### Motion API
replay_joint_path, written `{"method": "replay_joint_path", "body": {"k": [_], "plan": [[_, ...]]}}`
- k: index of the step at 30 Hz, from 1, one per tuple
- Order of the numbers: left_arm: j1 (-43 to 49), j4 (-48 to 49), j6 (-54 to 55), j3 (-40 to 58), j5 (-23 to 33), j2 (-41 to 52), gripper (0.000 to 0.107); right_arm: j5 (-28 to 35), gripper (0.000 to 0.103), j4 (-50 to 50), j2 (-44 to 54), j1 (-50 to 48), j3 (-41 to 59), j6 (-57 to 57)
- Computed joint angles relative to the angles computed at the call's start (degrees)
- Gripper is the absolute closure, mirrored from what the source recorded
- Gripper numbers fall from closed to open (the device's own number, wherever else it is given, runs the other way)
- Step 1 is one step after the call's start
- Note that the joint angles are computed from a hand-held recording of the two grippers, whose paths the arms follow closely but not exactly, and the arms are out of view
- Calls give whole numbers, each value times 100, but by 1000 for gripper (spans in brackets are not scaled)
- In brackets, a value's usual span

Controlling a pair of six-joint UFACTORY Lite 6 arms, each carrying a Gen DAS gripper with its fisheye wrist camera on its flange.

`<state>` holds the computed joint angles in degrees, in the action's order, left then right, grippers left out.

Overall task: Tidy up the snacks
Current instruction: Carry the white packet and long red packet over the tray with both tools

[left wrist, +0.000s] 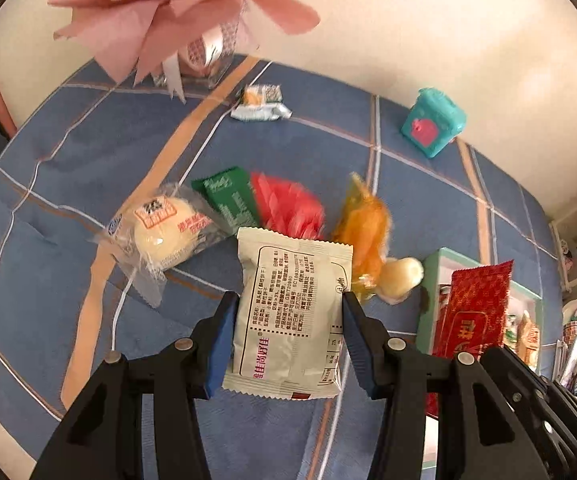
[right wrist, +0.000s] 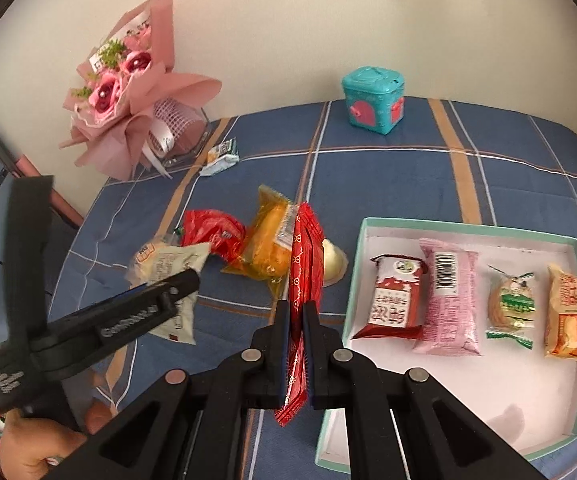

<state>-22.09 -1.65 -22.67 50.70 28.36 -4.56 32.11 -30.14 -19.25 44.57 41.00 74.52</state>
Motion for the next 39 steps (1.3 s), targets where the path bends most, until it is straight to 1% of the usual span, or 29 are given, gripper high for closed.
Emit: {"method": "replay_joint_path", "body": {"k": [2,6,12,16,20,25,29,32,39], "plan": [[-214,284,-324,111,60,-27,54,58,96,81,-265,-110,-169,-70],[-622,344,-537,321,134,0,54,286,96,307,-896,-390,-534,-344],[-1742,1077,-1414,879,363,481,54,878,96,776,-2143,-1141,-1164,-1088],[-2433,1206,-1716,1260,432,886,54,1361,96,1290,-3103,-2024,-1536,-2035],[-2987,1281,-1903,1625,547,1280,54,1863,96,1582,-3764,-3025,-1754,-3034],[-3460,1249,-1987,2128,693,1840,54,2108,96,2399,-4341,-4713,-2033,-4834],[-3635,1179,-1987,2374,755,2148,54,2201,96,2663,-4442,-5381,-2138,-5533],[-3768,1226,-2016,2485,808,2296,54,2219,96,2669,-4422,-5493,-2177,-5627],[-3775,1210,-1975,2528,877,2435,54,2200,96,2315,-4235,-5015,-2205,-5075]]}}
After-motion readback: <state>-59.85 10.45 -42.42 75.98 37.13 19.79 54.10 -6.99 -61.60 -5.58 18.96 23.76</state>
